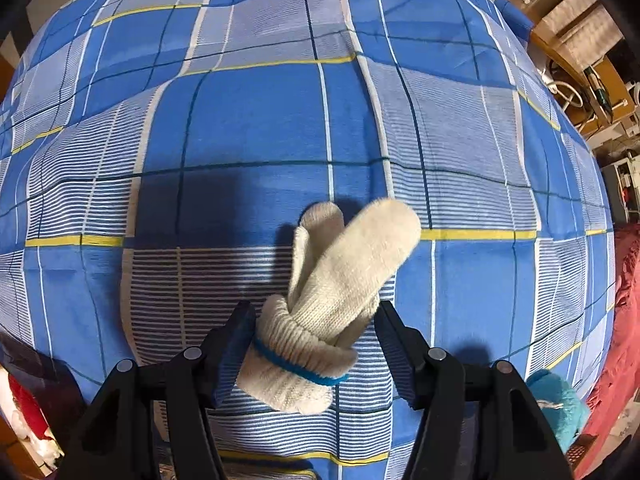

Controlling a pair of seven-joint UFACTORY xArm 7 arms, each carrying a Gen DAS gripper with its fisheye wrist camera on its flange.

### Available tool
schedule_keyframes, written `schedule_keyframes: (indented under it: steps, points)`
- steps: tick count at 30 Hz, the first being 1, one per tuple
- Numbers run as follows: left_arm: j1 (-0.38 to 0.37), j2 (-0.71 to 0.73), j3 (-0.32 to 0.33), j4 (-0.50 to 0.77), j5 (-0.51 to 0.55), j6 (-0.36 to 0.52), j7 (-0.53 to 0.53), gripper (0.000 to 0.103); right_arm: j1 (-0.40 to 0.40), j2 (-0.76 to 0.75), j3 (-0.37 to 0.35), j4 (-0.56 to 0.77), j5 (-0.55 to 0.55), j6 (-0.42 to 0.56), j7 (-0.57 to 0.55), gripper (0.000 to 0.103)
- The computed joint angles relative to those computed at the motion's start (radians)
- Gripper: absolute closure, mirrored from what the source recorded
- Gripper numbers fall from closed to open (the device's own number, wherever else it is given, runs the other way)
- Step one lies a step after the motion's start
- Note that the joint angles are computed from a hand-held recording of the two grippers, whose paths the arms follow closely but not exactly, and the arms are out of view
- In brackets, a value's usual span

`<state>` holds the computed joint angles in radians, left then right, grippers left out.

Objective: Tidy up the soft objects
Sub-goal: 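Carry the glove into the tray and open the left tool while the right tool holds the bear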

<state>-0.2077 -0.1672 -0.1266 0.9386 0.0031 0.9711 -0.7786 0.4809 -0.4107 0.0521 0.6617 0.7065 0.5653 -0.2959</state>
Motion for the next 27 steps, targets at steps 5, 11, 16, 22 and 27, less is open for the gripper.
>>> schedule_keyframes:
  steps: [5, 11, 16, 22, 27]
  points:
    - [-0.008, 0.012, -0.01, 0.006, 0.025, -0.007, 0.01, 0.056, -0.001, 0.003, 0.001, 0.0, -0.004, -0.004, 0.004, 0.07]
    - [-0.02, 0.0, -0.026, 0.002, 0.075, -0.036, -0.034, 0.067, -0.002, 0.004, 0.0, 0.001, -0.002, -0.009, 0.005, 0.07]
    - [-0.032, -0.066, -0.03, -0.042, 0.032, -0.102, -0.066, 0.068, -0.007, 0.004, 0.002, -0.001, -0.017, -0.014, 0.019, 0.07]
    - [-0.052, -0.134, -0.048, -0.044, 0.01, -0.144, -0.068, 0.069, -0.011, 0.0, 0.0, -0.001, -0.029, -0.017, 0.023, 0.07]
    - [-0.08, -0.209, -0.062, -0.067, -0.03, -0.187, -0.046, 0.069, -0.015, 0.0, 0.002, -0.003, -0.047, -0.021, 0.034, 0.07]
